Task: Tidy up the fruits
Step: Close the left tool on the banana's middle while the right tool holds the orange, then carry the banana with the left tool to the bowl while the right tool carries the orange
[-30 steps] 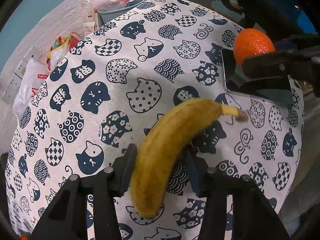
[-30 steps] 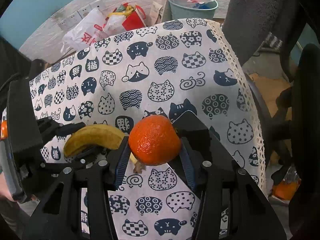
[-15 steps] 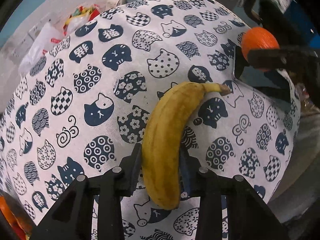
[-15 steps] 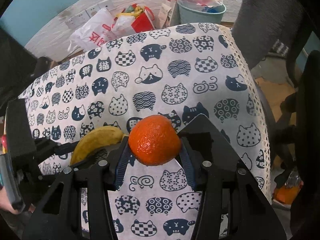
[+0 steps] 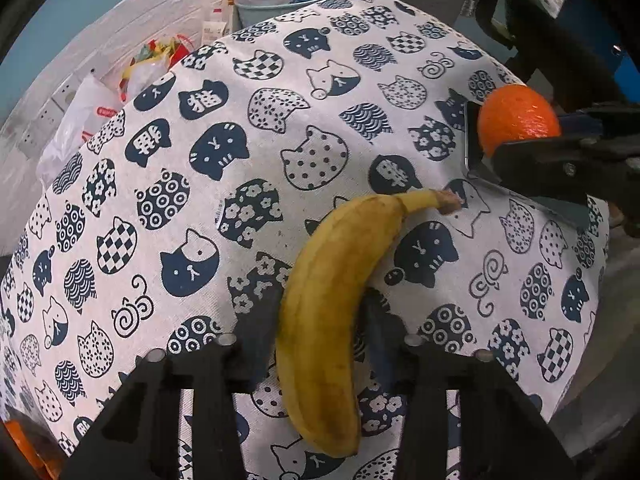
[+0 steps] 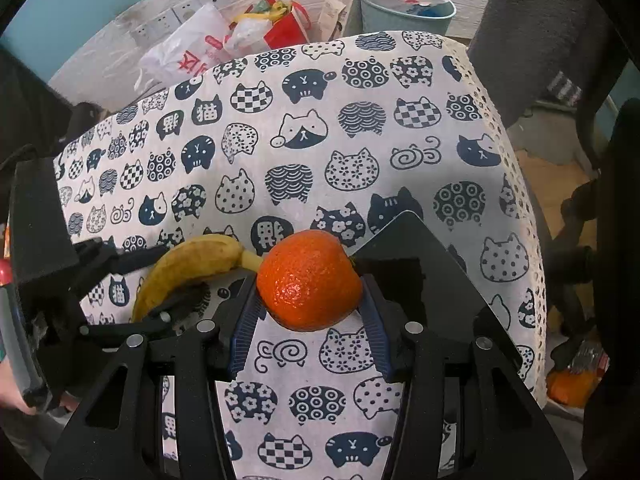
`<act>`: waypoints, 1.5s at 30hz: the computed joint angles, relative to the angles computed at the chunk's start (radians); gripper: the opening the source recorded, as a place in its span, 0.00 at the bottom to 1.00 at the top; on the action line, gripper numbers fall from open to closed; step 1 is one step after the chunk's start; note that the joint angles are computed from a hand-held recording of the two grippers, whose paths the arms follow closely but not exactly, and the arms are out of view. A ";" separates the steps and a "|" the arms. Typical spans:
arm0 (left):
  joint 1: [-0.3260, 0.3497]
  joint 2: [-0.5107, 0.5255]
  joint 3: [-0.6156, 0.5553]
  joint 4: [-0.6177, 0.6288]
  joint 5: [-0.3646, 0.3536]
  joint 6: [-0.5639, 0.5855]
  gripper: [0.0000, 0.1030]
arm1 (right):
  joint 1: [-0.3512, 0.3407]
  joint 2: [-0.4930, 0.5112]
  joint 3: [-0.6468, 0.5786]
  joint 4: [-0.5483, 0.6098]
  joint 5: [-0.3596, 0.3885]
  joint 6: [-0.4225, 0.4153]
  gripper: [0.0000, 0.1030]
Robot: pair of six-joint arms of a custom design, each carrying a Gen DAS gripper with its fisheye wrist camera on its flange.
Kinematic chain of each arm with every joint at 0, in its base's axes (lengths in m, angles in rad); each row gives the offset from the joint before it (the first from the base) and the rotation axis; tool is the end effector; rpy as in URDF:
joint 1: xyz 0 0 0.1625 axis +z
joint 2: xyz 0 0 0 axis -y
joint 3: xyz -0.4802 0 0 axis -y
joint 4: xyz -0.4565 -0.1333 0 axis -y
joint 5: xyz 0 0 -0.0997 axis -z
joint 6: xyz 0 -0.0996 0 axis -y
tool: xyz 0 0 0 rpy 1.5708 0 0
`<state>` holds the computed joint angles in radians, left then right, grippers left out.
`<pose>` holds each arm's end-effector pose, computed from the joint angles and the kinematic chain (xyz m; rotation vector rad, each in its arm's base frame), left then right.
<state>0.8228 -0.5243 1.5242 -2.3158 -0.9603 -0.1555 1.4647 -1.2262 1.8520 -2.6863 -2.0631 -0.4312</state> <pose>-0.3626 -0.6707 -0.0853 0.8215 2.3476 -0.0553 0.0157 -0.6669 0.3165 0.2507 -2.5022 0.4372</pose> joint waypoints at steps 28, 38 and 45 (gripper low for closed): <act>-0.061 -0.242 0.207 -0.025 0.142 -0.171 0.35 | 0.094 -0.026 0.046 -0.064 0.068 -0.067 0.47; -0.069 -0.388 0.313 -0.007 0.193 -0.286 0.34 | 0.177 0.007 0.058 -0.072 0.076 -0.097 0.47; -0.068 -0.498 0.394 0.014 0.246 -0.369 0.34 | 0.239 0.055 0.054 -0.063 0.072 -0.104 0.47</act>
